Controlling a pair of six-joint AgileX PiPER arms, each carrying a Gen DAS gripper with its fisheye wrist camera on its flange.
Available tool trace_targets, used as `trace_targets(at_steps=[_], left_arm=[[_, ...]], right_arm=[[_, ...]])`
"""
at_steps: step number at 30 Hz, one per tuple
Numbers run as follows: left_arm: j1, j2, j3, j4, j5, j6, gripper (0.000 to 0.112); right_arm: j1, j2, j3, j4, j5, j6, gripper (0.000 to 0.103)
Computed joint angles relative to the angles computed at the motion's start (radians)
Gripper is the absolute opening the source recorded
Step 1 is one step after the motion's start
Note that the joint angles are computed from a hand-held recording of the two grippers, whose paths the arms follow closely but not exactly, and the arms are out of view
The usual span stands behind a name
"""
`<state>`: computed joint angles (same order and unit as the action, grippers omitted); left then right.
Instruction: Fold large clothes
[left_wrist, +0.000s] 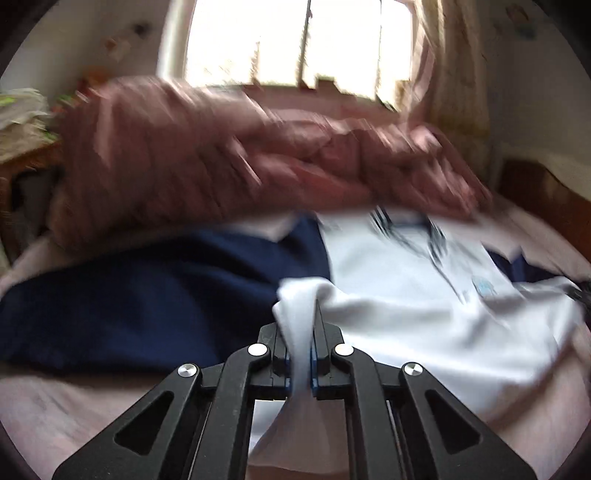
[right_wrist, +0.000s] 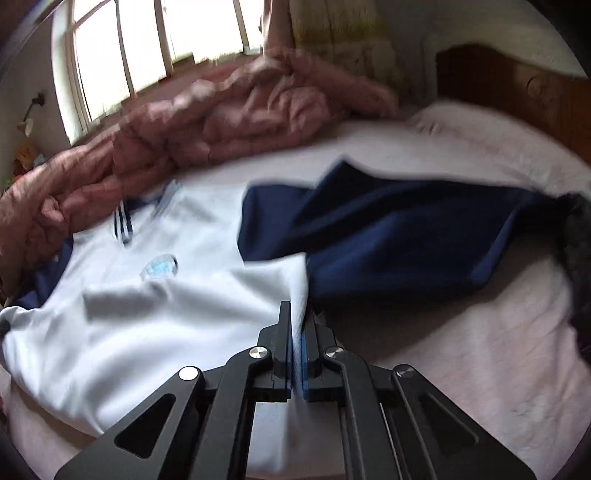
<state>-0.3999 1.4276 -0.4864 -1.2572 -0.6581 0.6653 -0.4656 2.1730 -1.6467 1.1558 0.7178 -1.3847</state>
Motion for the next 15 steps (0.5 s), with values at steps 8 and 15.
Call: trace_targets(at_steps=[8, 15], left_arm=[[0.021, 0.151, -0.082, -0.078, 0.025, 0.114, 0.051], [-0.221, -0.011, 0.037, -0.158, -0.200, -0.005, 0.085]], right_arm=[[0.054, 0.011, 0.024, -0.121, -0.138, 0.073, 0.005], [-0.103, -0.019, 0.118, 0.148, 0.063, -0.035, 0.067]])
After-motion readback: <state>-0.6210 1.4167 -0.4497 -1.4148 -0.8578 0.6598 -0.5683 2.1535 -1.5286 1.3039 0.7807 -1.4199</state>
